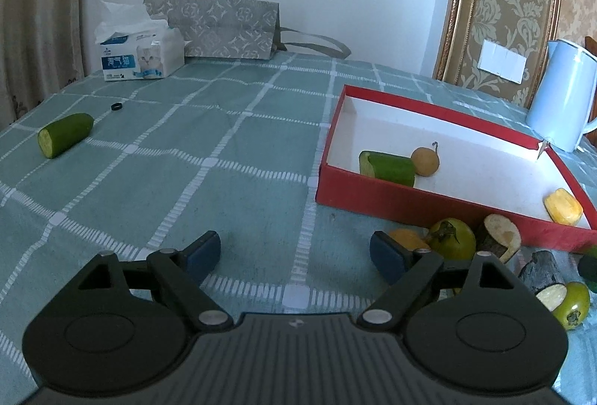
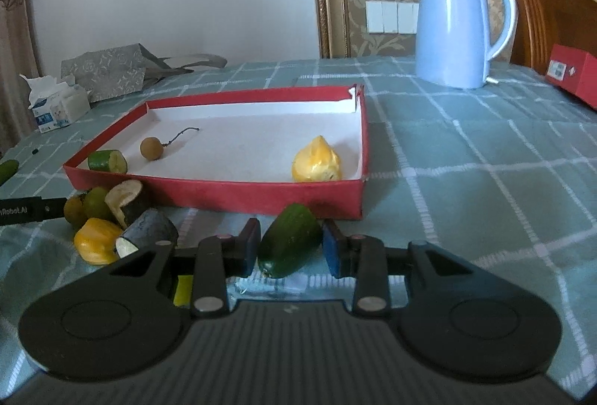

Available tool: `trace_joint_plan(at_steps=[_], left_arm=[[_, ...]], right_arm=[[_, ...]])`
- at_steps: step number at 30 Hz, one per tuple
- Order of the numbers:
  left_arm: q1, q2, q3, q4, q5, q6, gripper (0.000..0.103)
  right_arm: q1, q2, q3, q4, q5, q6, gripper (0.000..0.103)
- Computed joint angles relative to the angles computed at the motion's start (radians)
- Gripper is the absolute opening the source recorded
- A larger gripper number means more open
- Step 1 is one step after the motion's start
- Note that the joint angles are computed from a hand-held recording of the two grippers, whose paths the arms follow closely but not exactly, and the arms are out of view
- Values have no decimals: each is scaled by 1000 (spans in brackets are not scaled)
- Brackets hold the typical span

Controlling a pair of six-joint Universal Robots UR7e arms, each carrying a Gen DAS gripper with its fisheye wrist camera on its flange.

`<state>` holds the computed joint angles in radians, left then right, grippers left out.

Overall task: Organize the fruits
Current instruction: 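Carry the green chili into the red box and open the right tool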

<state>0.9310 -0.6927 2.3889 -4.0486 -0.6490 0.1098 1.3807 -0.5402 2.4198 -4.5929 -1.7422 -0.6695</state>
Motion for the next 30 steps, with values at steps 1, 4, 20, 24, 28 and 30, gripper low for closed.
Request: trace_joint_plan(at_steps=[1, 4, 20, 24, 28, 30], left_arm=[[0, 0, 0, 0, 0, 0, 88], [1, 0, 0, 1, 0, 1, 88], [3, -3, 0, 10, -8, 7, 92], [4, -3, 0, 10, -8, 8, 92], [5, -4, 0, 10, -9, 10, 92], [5, -3, -1, 9, -10, 10, 92]], right_arm=[[2, 7, 1, -16, -3, -8, 34], [5, 33, 7, -80, 3, -34, 34], [77, 70, -26, -208, -13, -179, 34], [88, 23, -44, -114, 2, -148, 34], [124, -2, -113, -13, -41, -161, 34], [141, -10, -152, 43, -66, -165, 34]])
